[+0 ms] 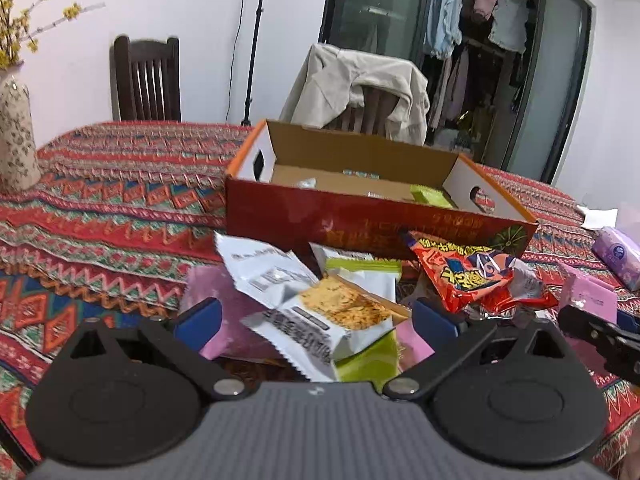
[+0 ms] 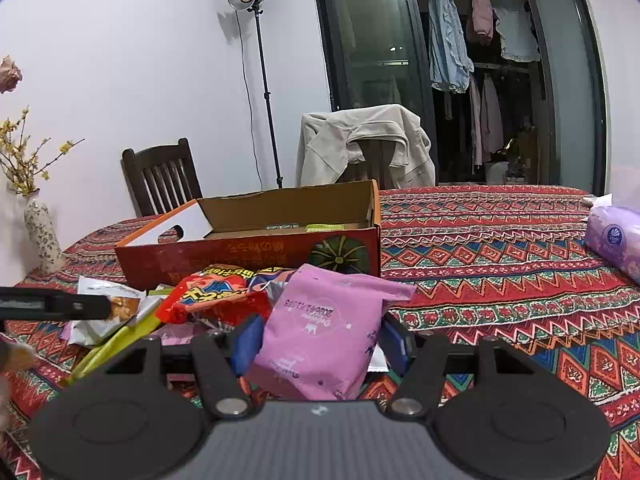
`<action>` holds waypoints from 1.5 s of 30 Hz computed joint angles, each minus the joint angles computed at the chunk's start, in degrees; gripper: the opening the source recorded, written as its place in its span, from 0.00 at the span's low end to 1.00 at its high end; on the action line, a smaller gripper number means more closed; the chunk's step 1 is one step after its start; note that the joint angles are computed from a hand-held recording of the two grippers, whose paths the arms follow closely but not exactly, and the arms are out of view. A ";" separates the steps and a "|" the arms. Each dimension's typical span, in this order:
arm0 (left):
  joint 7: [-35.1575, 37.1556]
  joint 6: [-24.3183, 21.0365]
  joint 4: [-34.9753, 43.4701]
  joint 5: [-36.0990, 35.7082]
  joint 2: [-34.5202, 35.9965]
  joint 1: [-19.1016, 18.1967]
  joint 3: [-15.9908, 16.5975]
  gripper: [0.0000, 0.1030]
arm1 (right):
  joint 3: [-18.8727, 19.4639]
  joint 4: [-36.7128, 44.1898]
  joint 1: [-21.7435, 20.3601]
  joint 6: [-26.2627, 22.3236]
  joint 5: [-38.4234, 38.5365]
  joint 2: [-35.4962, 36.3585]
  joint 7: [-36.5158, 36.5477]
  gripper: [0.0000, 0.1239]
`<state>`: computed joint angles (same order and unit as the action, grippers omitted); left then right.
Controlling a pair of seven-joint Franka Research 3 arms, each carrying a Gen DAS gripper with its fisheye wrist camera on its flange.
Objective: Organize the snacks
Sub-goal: 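Grasp the pink packet with the right gripper while the left grasps a white crisp packet, then carry both packets into the cardboard box and open both grippers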
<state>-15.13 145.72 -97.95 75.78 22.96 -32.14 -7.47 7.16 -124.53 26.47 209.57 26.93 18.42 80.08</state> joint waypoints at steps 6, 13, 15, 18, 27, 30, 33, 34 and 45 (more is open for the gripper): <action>-0.15 -1.13 1.90 -1.81 1.92 -0.55 0.73 1.00 | 0.56 -0.20 -0.59 -0.23 -1.63 0.10 0.53 0.50; -0.71 -2.21 1.85 0.97 2.04 -1.59 1.13 0.79 | 0.28 -0.48 -0.33 -0.11 -1.85 0.00 0.47 0.50; -0.59 -1.51 1.39 1.45 1.75 -1.35 0.92 0.67 | 0.22 -0.49 -0.26 -0.11 -1.70 -0.01 0.41 0.50; -0.37 -2.99 0.92 1.95 1.36 -1.72 0.71 0.41 | 0.10 -0.47 -0.05 0.07 -1.25 0.02 0.19 0.50; -5.03 -1.59 -2.87 7.48 -1.58 -1.26 -0.15 0.23 | 0.34 -0.99 -0.15 1.31 -1.12 -0.05 0.13 0.50; -5.96 -3.02 -4.11 10.31 -2.78 -1.44 -0.96 0.23 | 0.57 -1.56 -0.37 2.46 -1.74 -0.21 0.53 0.50; -7.19 -3.75 -5.41 12.81 -4.13 -1.18 -1.85 0.23 | 0.51 -1.97 -0.16 3.88 -1.89 -0.42 0.09 0.50; -7.69 -4.11 -5.84 13.69 -4.65 -1.09 -2.14 0.23 | 0.47 -2.09 -0.03 4.25 -1.85 -0.55 -0.26 0.50; -8.76 -4.41 -4.30 19.84 -6.33 1.04 -3.97 0.23 | -0.23 0.59 1.97 3.85 0.99 -2.61 -8.02 0.50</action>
